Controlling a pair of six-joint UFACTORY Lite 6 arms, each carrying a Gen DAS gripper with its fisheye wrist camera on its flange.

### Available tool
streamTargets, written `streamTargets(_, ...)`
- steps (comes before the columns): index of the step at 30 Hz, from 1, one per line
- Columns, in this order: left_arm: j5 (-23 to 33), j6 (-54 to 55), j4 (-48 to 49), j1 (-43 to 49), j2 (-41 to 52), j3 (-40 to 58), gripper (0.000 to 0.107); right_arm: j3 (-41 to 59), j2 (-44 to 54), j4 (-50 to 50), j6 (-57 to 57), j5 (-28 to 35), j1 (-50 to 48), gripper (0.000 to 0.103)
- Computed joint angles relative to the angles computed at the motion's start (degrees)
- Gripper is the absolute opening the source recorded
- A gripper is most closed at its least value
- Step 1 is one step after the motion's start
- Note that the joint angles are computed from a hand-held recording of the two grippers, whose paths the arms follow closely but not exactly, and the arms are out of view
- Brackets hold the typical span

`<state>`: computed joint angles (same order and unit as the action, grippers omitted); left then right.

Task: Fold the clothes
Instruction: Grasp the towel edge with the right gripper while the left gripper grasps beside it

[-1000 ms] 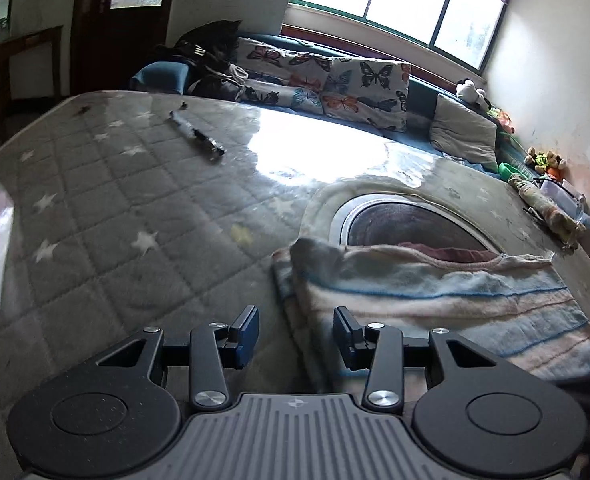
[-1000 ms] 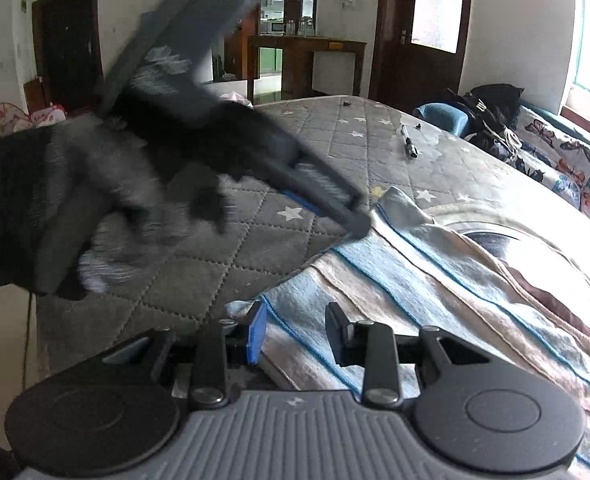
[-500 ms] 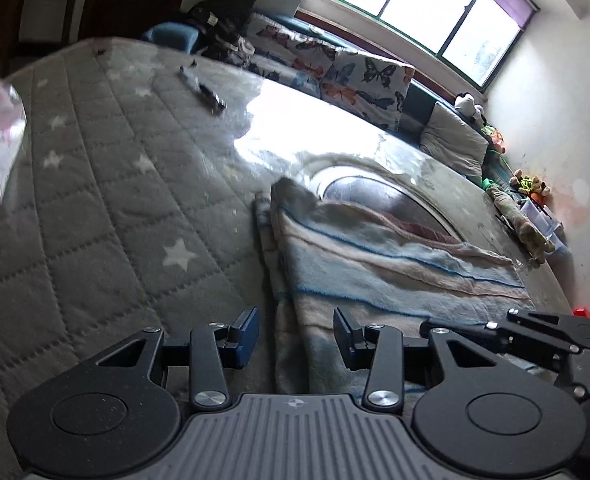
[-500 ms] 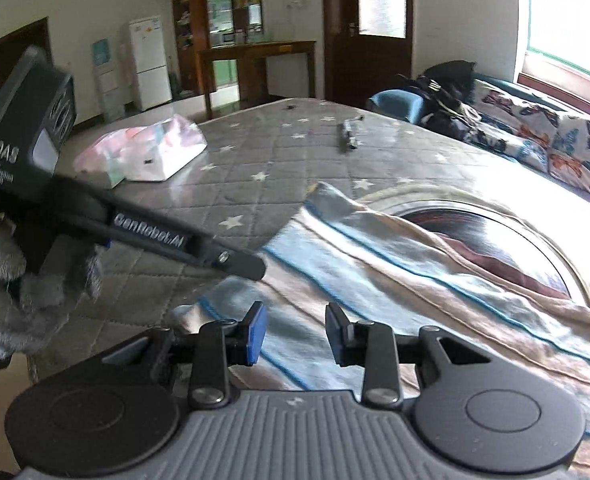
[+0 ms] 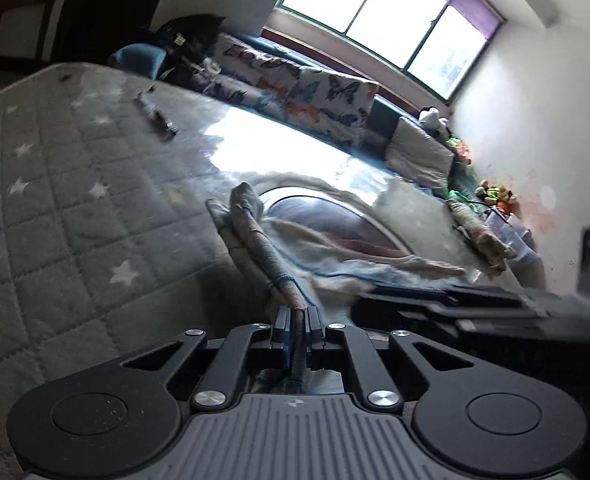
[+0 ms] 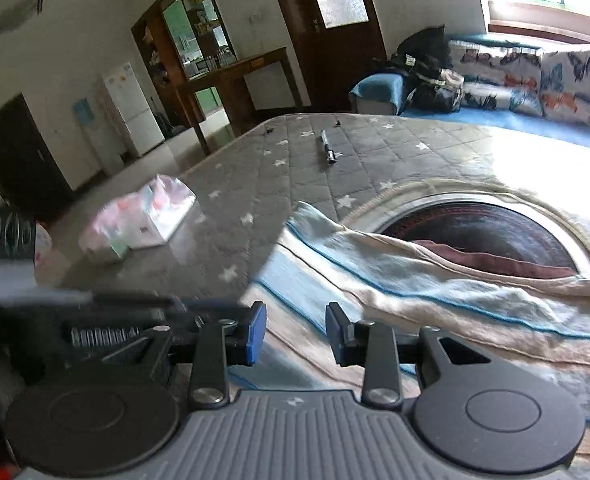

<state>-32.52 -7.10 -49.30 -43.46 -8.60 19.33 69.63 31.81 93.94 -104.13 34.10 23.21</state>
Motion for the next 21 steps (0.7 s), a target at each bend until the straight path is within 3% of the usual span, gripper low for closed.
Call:
streamTargets(8, -2.7, 2.5, -2.8, -4.1, 6.0, 7.0, 0.007, 19.7, 9.9, -22.2, 26.6, 0.3, 2.4, 0.040)
streamTargets(12, -2.9, 3.6, -2.9, -5.3, 9.6, 10.5, 0.007, 27.1, 13.9, -34.3, 38.5, -0.8, 4.3, 0.040)
streamTargets(14, -2.5, 3.2, -1.7, -5.4, 10.2, 10.9, 0.008, 27.3, 14.1, -38.8, 42.3, -2.7, 4.9, 0.034)
streamTargets(17, -2.0, 3.3, 0.4, -6.0, 10.5, 11.0, 0.009, 24.2, 13.1, -37.8, 40.5, -4.9, 4.2, 0.015)
streamTargets(21, -2.1, 1.5, 6.7, -7.0, 8.3, 9.0, 0.021, 18.5, 10.5, -28.5, 31.5, -4.3, 0.6, 0.010)
